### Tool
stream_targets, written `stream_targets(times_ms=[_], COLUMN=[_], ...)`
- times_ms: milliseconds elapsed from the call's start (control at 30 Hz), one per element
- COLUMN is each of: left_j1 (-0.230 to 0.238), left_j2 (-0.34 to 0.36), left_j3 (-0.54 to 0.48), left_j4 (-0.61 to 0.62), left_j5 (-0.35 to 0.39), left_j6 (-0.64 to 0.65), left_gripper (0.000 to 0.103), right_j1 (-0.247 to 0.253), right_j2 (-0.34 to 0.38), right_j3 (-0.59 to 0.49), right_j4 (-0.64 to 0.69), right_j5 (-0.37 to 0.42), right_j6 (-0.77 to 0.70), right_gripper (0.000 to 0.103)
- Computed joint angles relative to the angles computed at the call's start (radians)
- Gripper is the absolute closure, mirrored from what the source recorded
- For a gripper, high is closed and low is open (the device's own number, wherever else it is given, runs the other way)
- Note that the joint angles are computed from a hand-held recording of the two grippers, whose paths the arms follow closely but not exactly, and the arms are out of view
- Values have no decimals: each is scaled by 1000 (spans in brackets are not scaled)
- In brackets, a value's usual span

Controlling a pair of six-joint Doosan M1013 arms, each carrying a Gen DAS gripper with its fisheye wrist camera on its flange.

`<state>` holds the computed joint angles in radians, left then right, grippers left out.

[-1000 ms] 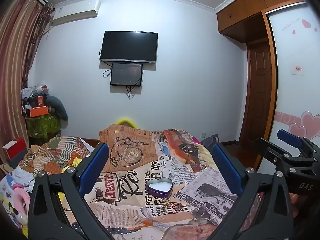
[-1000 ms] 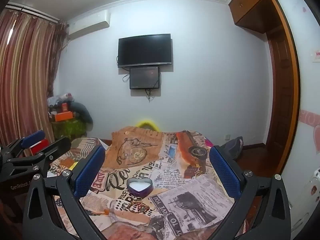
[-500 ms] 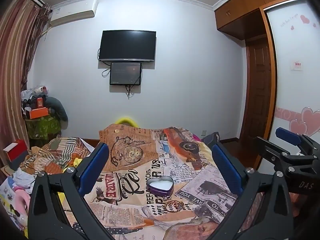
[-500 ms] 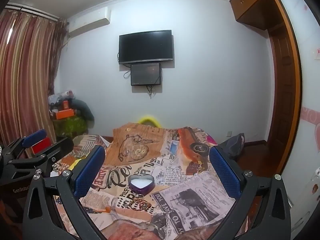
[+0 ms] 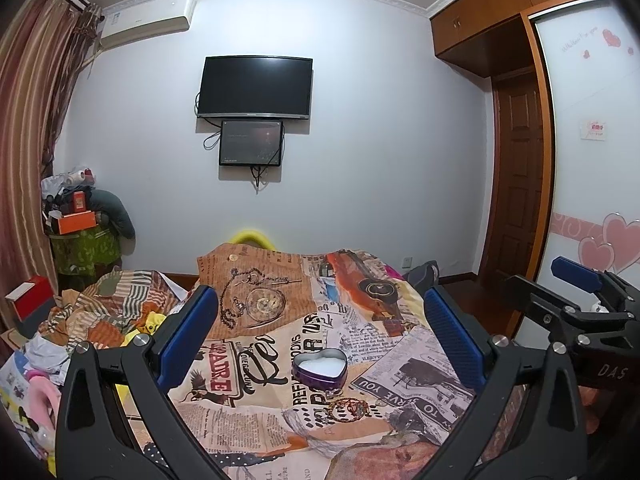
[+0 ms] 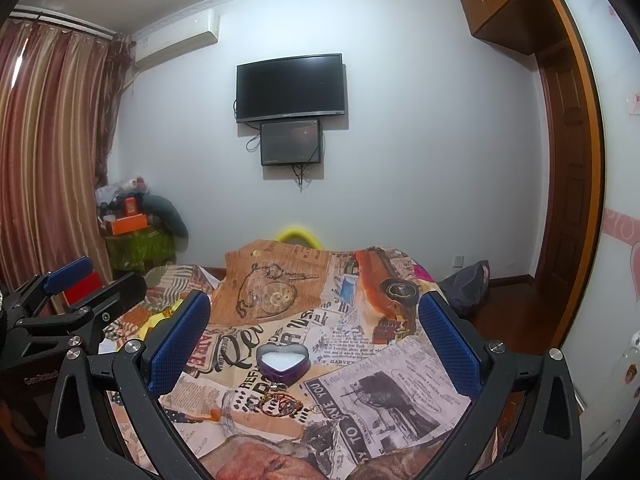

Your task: Organize jewelry

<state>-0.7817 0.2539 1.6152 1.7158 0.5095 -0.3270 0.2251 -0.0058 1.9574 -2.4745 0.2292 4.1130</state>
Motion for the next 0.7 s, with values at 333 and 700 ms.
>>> stream_targets(times_ms=[333,700], left_j1=[3,2], left_j2=[-1,1], left_j3=[-1,-1], left_j4=[-12,-5], left_j5=[-6,-3], left_j6=[9,2], left_gripper=[0,0], right_j1=[-2,0], right_j2=[-1,-2], right_j3=[0,-3], right_j4=[-13,9], right_j5=[-5,-10], right_j6=[12,-10], right_gripper=[0,0])
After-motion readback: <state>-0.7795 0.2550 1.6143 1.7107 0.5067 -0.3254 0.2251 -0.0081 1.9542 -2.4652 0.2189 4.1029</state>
